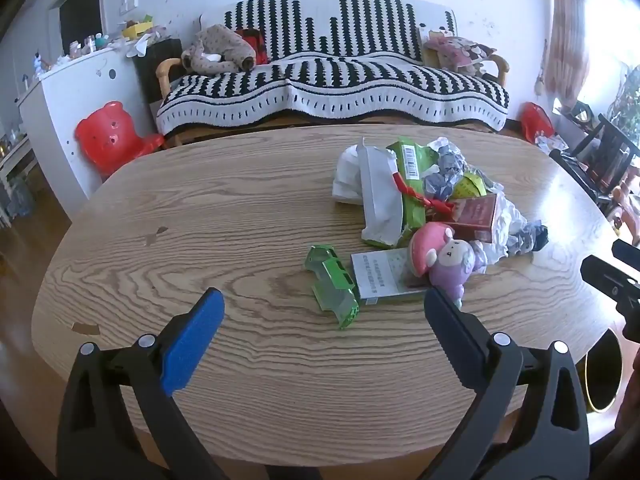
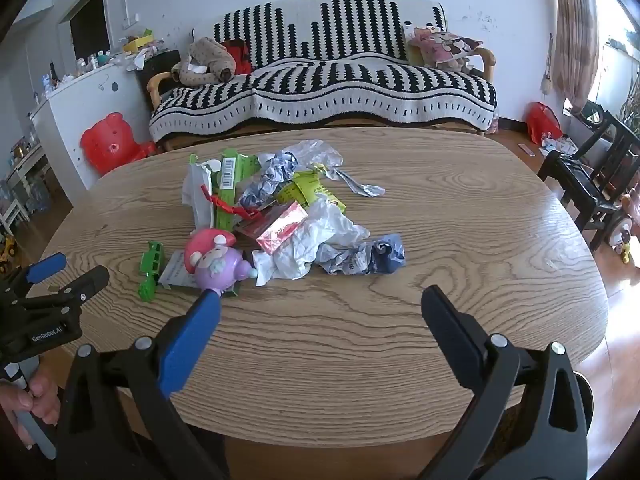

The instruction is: Collect trash

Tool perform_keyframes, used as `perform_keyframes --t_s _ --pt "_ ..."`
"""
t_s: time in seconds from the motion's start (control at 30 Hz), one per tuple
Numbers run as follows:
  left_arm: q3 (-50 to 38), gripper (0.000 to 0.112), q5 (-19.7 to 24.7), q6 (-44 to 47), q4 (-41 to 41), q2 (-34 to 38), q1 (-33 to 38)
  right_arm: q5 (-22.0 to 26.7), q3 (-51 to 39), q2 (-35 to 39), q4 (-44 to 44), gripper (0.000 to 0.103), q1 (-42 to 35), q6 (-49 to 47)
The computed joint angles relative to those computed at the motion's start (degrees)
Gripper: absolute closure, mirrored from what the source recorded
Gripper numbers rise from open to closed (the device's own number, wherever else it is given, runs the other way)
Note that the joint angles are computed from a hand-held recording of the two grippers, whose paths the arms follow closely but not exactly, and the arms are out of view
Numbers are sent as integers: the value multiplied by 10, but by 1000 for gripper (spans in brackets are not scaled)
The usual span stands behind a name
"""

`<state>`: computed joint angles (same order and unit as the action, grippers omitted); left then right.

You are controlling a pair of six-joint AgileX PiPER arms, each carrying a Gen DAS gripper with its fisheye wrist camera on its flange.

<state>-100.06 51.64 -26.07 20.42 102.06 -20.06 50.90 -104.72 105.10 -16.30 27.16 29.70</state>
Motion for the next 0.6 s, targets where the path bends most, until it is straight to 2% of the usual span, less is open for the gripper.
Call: perform_keyframes --t_s 0.6 --pt "0 15 1 -2 2 0 -1 -11 10 -1 0 6 -3 0"
